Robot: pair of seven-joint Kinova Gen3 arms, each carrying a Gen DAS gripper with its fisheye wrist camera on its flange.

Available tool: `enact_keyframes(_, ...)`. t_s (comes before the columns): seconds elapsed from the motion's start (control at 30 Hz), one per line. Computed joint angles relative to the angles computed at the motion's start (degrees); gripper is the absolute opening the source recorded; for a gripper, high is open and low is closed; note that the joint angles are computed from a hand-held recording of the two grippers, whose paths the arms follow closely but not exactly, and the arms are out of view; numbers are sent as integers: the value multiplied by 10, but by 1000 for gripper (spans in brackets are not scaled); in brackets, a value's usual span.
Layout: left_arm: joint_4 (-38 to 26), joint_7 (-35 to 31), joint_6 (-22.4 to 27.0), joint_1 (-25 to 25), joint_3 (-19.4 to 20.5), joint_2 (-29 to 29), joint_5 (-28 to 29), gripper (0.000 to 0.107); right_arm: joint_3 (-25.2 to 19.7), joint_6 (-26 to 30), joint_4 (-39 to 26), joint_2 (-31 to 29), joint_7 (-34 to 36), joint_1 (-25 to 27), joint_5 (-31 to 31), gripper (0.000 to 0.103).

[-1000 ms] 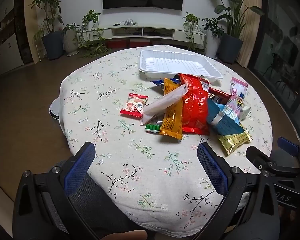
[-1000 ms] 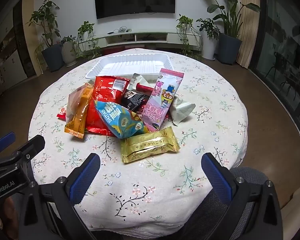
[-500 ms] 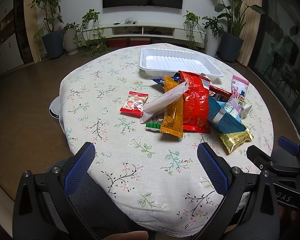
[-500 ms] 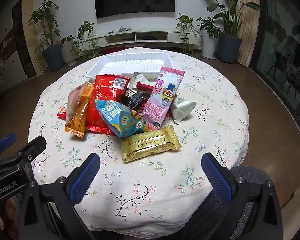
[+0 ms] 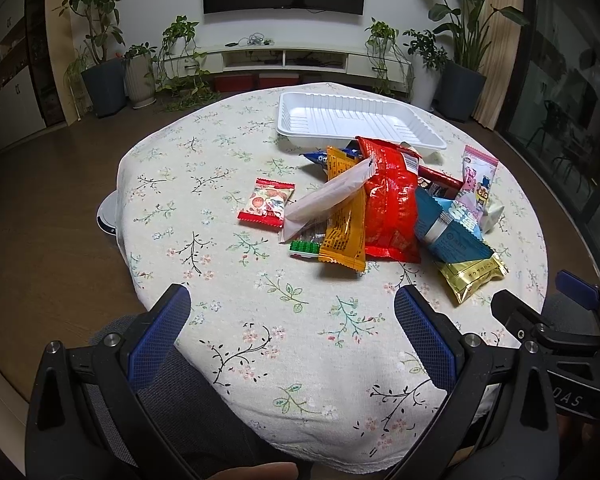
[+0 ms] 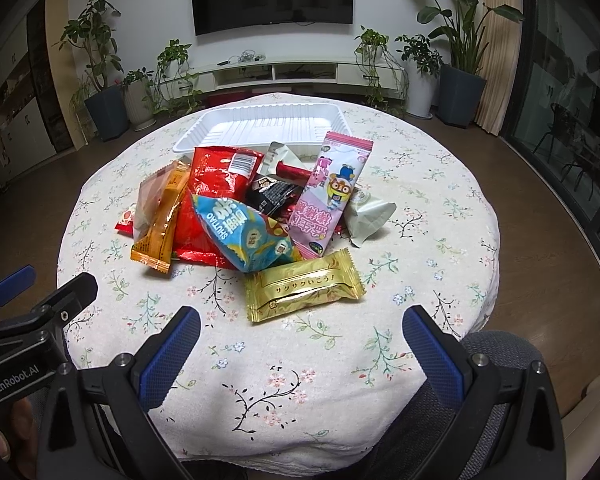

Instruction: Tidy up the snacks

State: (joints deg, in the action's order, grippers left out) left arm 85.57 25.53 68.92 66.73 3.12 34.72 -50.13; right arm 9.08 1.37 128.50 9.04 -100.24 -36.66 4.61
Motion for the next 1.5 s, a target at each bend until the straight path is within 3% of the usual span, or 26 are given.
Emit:
enact_keyframes(0.07,1,-1,-2,-2,1,0,1,103,21,-1,1,0,0,-22,-3,103)
enact_keyframes(0.17,-1,-5,-2,-3,1,0,3,103,7,0,0,1,0,-8,-1,103)
enact_keyframes(1.5,-5,-12,-5,-3,-2,3,8,103,25,-2,2,4,5,-29,-10,103)
